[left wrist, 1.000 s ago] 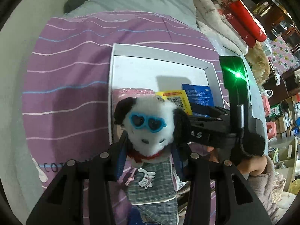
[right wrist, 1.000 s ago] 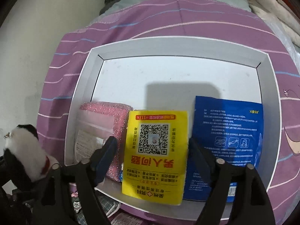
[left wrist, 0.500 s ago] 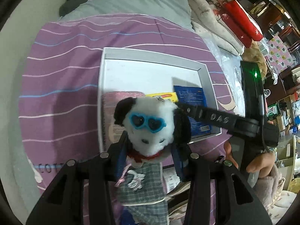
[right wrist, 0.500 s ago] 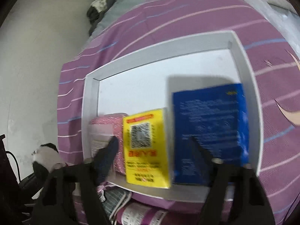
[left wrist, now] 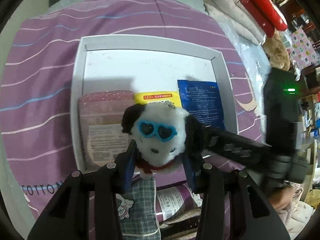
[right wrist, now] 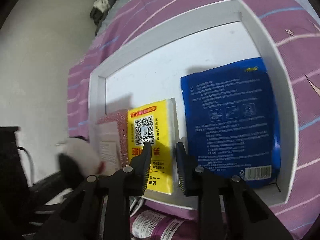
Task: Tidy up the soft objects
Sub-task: 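Lower the yellow card into the tray with the right gripper while the left sets the dog on it, then move both grippers back to the pile beside the tray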
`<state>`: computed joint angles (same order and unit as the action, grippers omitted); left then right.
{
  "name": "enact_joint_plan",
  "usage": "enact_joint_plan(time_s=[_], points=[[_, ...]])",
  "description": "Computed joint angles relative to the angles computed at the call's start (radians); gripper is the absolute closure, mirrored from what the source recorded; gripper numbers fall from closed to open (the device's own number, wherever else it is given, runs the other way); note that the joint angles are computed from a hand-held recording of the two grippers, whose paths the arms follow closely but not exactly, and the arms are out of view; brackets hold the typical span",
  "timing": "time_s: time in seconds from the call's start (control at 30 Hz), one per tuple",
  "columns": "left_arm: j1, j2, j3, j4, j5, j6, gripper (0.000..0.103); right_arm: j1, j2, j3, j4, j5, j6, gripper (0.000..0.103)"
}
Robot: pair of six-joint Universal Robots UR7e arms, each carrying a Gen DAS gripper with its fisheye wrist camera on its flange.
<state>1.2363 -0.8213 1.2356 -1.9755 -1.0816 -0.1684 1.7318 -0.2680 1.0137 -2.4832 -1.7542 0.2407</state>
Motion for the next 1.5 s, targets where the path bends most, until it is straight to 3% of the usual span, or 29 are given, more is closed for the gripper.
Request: enact_joint_plan(time_s=[0.13,0.3,0.47,1.03,1.5], points=[[-0.007,0.047,-0.048,0.073,0.042,-0.024,0.058,-0.003,-0.064,0.103,-0.136,-0.036,0.03,0.066],[-0.003,0.095,-0.117,0.167,0.048,-0.091,0.056,0.0,-0.114,0.164,-0.207,-0.051,0.021,0.064],[0.009,0.107,-0.157,0.189,0.011,-0.145,0.037,0.008,-0.107,0.152,-0.21,-0.053,0.004,0.054],[-0.038,-0.033,0.051,0.022,0.098,-0.077,0.034,0.019,-0.13,0.199,-0.224,-0.063,-0.021,0.053],[-0.092,-0.14,0.217,-0.105,0.131,-0.065,0.034,0.068,-0.223,0.322,-0.232,-0.124,-0.037,0.053]])
